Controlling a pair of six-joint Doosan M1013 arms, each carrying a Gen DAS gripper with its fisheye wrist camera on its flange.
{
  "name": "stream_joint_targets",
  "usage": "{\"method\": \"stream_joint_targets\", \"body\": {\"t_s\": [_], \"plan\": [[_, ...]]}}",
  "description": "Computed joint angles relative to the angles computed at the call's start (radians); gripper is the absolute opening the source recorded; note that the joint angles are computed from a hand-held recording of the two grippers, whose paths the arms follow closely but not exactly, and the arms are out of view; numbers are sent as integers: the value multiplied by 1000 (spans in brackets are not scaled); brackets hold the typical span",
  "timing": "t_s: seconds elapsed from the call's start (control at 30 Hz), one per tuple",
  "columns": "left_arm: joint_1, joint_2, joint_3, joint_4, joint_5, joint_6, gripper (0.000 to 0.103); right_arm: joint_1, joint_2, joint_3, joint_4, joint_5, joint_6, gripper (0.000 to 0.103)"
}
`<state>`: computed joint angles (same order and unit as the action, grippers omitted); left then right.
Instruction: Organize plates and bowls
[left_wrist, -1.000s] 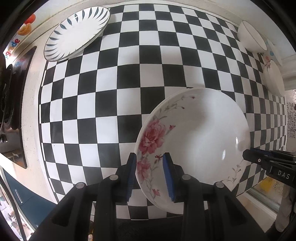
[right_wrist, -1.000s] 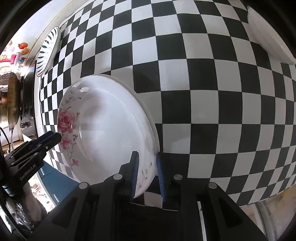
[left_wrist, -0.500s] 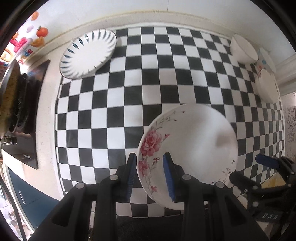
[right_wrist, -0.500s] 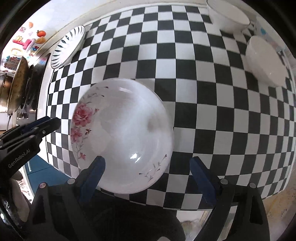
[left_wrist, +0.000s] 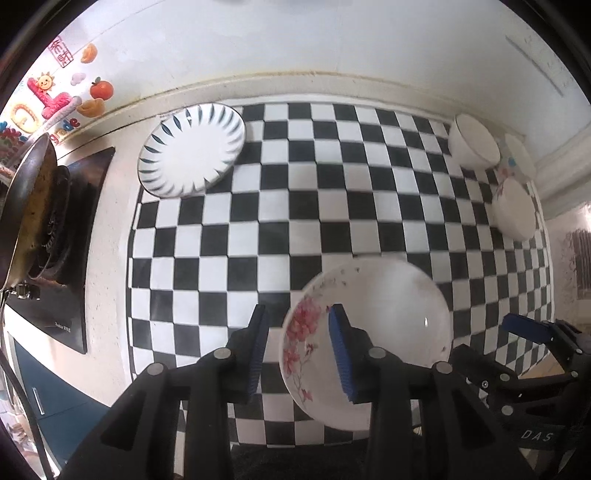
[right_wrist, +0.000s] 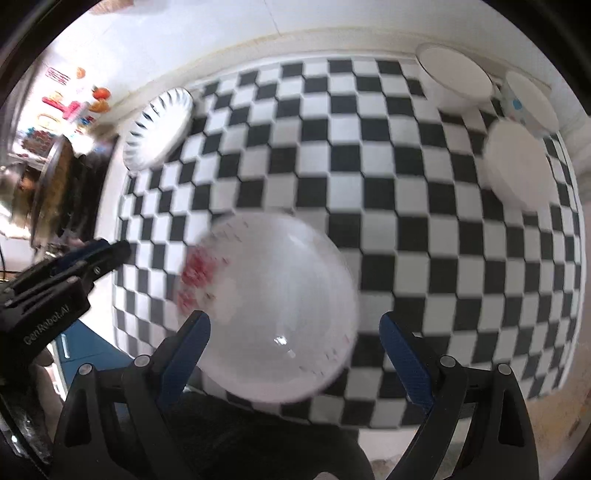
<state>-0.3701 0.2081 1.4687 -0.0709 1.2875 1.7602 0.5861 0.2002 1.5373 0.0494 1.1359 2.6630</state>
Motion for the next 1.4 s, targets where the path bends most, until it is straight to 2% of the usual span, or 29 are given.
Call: {"method": "stream_joint_targets", "body": {"t_s": [0.13,0.23,0.3,0.5,0.57,0.67,0.77,0.87,0.97,1.03,1.1,1.13,1.17,1.27,1.33,1.4], "plan": [[35,47,-71,-30,8,-7,31,-26,20,-24,0,-91,-27,95],[70,100,-138,-42,17,-17,31,-54,40,-34,34,-188,-45,95],[94,139,-184,-50,27,-22,31,-65,68,-60,13,-220,-40,95],[168,288,-347,-61,82,-38,31,-119,197,-181,134,-226,-151,95],[185,330,-392,-64,100,-50,31,-135,239,-214,190,-253,-188,95],[208,409,-477,-76,155,-65,31,-157,309,-273,275,-269,-235,95],[224,478,-552,-95,212,-72,31,-169,385,-354,310,-217,-261,94],[229,537,-615,-100,259,-72,31,-178,464,-442,340,-153,-286,82],[228,579,-658,-104,290,-55,31,-184,516,-497,358,-110,-294,75],[227,597,-677,-110,301,-45,31,-187,533,-513,364,-104,-294,66],[227,611,-689,-114,306,-37,31,-188,543,-524,362,-114,-286,61],[226,613,-689,-116,304,-40,31,-189,546,-528,360,-117,-284,51],[226,613,-688,-116,299,-39,30,-191,549,-530,372,-119,-289,49],[224,605,-670,-134,277,-21,21,-196,548,-520,379,-135,-285,41],[218,590,-646,-117,246,-17,21,-197,547,-516,362,-134,-271,25],[218,580,-630,-119,229,-20,21,-200,539,-499,357,-143,-261,16]]}}
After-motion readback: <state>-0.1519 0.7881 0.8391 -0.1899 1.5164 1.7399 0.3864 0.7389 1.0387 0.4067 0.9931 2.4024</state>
